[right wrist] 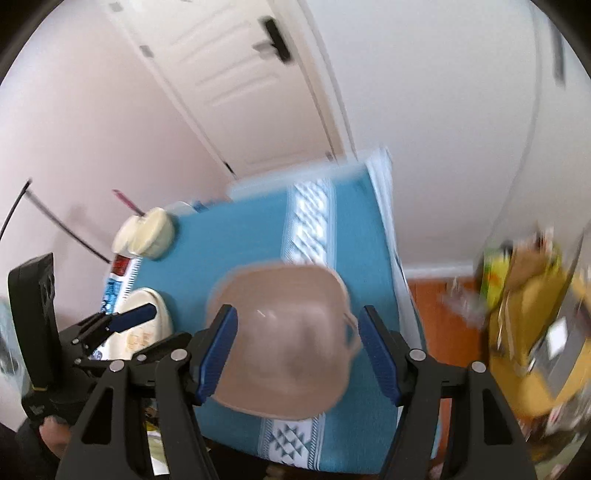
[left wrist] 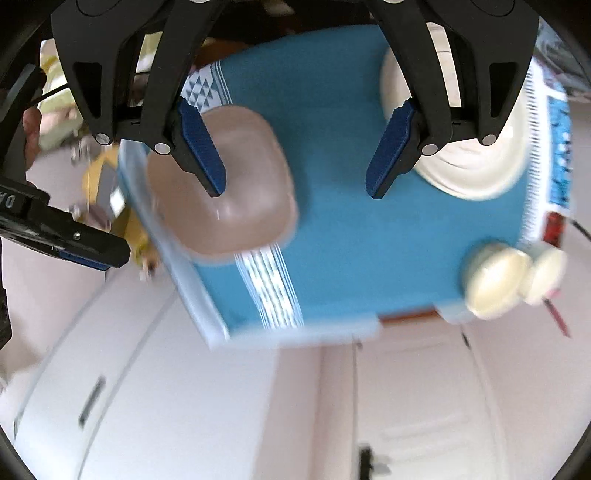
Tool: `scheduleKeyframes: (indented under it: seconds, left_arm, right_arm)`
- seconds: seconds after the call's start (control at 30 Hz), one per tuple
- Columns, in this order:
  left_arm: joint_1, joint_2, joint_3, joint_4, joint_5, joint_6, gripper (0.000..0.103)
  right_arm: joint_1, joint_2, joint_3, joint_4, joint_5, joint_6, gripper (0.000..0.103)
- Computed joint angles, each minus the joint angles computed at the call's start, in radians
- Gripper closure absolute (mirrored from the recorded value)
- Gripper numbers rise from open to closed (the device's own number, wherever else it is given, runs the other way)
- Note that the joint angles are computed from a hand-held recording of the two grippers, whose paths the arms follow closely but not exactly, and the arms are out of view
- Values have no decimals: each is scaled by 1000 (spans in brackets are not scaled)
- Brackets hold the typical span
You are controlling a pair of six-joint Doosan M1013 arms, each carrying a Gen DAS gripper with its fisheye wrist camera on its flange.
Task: Organize plates and bowls
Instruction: 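Open both grippers and lift them away from the beige dish, then grasp the rim of the cream duck-print bowl with both grippers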
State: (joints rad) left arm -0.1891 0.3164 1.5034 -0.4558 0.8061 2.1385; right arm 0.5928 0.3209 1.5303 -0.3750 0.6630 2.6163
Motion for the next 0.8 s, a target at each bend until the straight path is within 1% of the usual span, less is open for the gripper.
scheduleKeyframes:
  seconds: [0.03, 0.07, 0.1, 0.17, 0.2, 0.27, 0.3, 0.33, 0.37, 0.43, 0.47, 0.5, 0.53, 0.6, 0.63, 0.7, 0.73, 0.8]
  left_arm:
    - [9, -14, 3, -13, -23, 4, 24]
    - [19, -29, 7, -26, -49, 8, 19]
    - [31, -45, 12, -42, -82, 12, 11]
    - [57, -72, 15, -74, -151, 18, 0]
    - [73, -82, 16, -101, -185, 32, 0]
    - [97, -82, 0, -125, -207, 46, 0]
    - [108, -77, -13, -113, -216, 31, 0]
    - [120, -67, -31, -85, -220, 1, 0]
    - [130, -55, -48, -63, -216, -24, 0]
    - [157, -16, -101, -14, -174, -100, 0]
    - [173, 11, -133, -9, -142, -129, 0]
    - [190, 33, -159, -10, -114, -149, 0]
    - [200, 55, -184, -3, -90, -173, 0]
    - [227, 111, -245, 3, -24, -210, 0]
    - [234, 135, -268, 7, 0, -222, 0]
    - [252, 188, -325, 6, 62, -237, 0]
    - [262, 219, -356, 3, 98, -247, 0]
    - [276, 265, -404, -3, 151, -268, 0]
  right_arm:
    - [13, 3, -30, -55, 9, -11, 40]
    - [22, 7, -51, -88, 11, -22, 40]
    - [32, 14, -79, -124, 4, -39, 40]
    - [43, 26, -118, -158, -24, -65, 40]
    - [47, 34, -139, -172, -39, -76, 38]
    - [54, 61, -190, -199, -86, -97, 16]
    - [55, 76, -212, -203, -116, -108, 1]
    - [56, 89, -231, -199, -139, -125, 1]
    - [56, 109, -262, -181, -144, -157, 1]
    - [59, 176, -370, -98, -64, -264, 1]
    - [58, 204, -420, -45, -15, -319, 1]
    - [57, 233, -463, -14, 23, -343, 1]
    - [57, 269, -512, -2, 59, -335, 1]
    - [54, 320, -581, 20, 98, -335, 0]
    - [47, 363, -643, 72, 143, -362, 0]
    - [34, 422, -724, 159, 202, -393, 0]
    - [27, 467, -789, 216, 256, -404, 0]
    - [16, 543, -896, 287, 353, -402, 0]
